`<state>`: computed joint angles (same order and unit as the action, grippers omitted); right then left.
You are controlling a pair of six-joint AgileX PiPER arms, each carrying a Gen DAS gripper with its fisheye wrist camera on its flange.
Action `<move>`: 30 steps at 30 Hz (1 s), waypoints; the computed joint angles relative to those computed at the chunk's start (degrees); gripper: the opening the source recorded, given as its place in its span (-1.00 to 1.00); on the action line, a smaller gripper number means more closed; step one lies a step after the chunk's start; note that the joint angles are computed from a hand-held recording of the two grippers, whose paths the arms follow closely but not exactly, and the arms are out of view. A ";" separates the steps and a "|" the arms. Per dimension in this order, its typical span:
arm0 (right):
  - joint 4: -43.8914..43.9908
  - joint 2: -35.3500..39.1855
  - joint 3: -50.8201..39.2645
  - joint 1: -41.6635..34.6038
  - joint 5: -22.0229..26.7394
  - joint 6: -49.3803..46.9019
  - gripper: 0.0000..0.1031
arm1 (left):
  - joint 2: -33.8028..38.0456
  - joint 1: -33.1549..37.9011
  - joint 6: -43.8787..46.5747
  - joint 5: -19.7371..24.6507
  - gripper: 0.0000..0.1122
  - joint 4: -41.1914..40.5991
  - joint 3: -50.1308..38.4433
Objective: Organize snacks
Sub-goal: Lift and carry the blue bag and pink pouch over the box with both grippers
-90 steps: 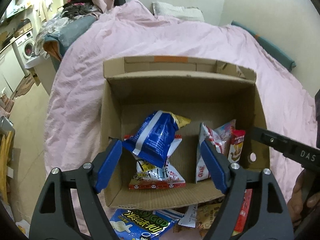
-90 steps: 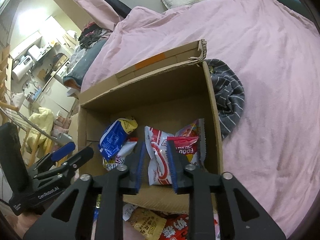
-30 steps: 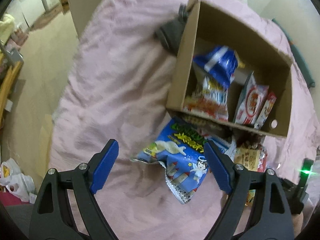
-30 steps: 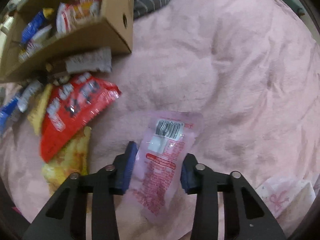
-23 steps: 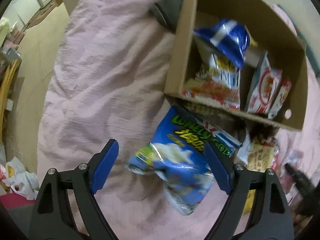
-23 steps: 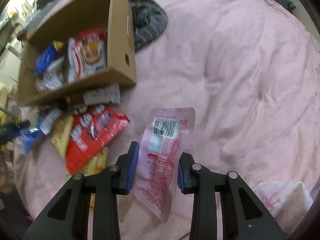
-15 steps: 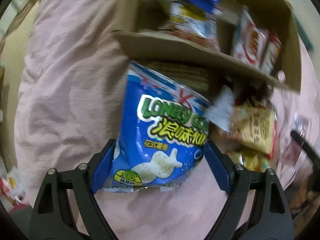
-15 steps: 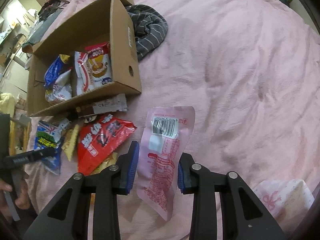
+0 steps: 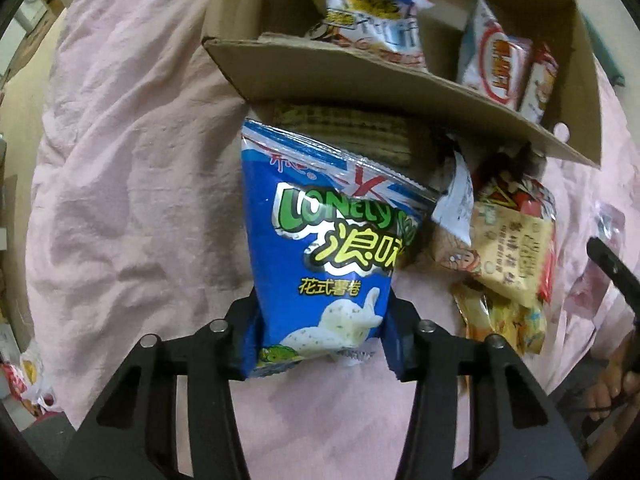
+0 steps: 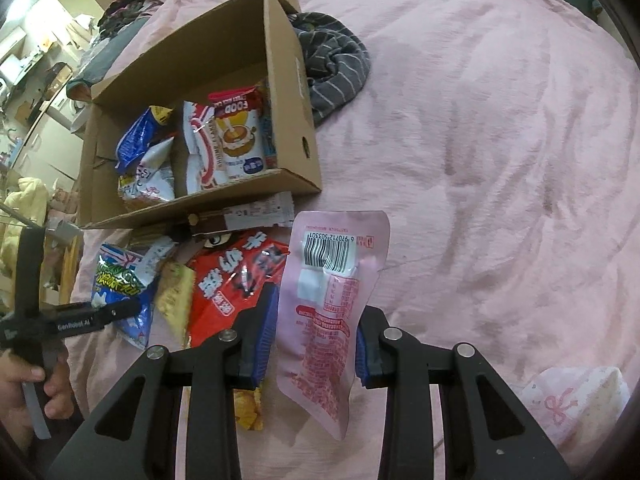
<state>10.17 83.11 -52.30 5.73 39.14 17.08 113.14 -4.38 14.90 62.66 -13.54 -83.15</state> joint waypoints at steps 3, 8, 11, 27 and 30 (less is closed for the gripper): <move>1.24 0.23 -0.52 0.06 -0.04 -1.11 -0.33 | -1.83 0.50 0.17 -0.74 -0.22 -0.30 2.46; 3.34 -1.08 -0.33 -0.32 -0.07 -2.90 -0.33 | -8.56 1.03 -0.77 -2.93 -0.23 0.01 8.65; 4.90 -2.24 0.00 -0.72 0.01 -4.33 -0.33 | -12.38 1.95 -1.64 -3.72 -0.23 -0.72 11.25; 11.16 -8.31 -1.28 1.50 -4.16 -10.46 -0.33 | -20.84 8.65 -0.93 -5.53 -0.23 -4.62 8.93; 7.55 -7.63 -3.04 4.27 -5.59 -7.50 -0.33 | -19.87 7.40 -2.90 -7.06 -0.23 -3.68 7.97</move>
<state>17.72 75.48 -55.34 10.00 33.55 9.58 93.27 3.02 12.00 55.61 -17.22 -75.18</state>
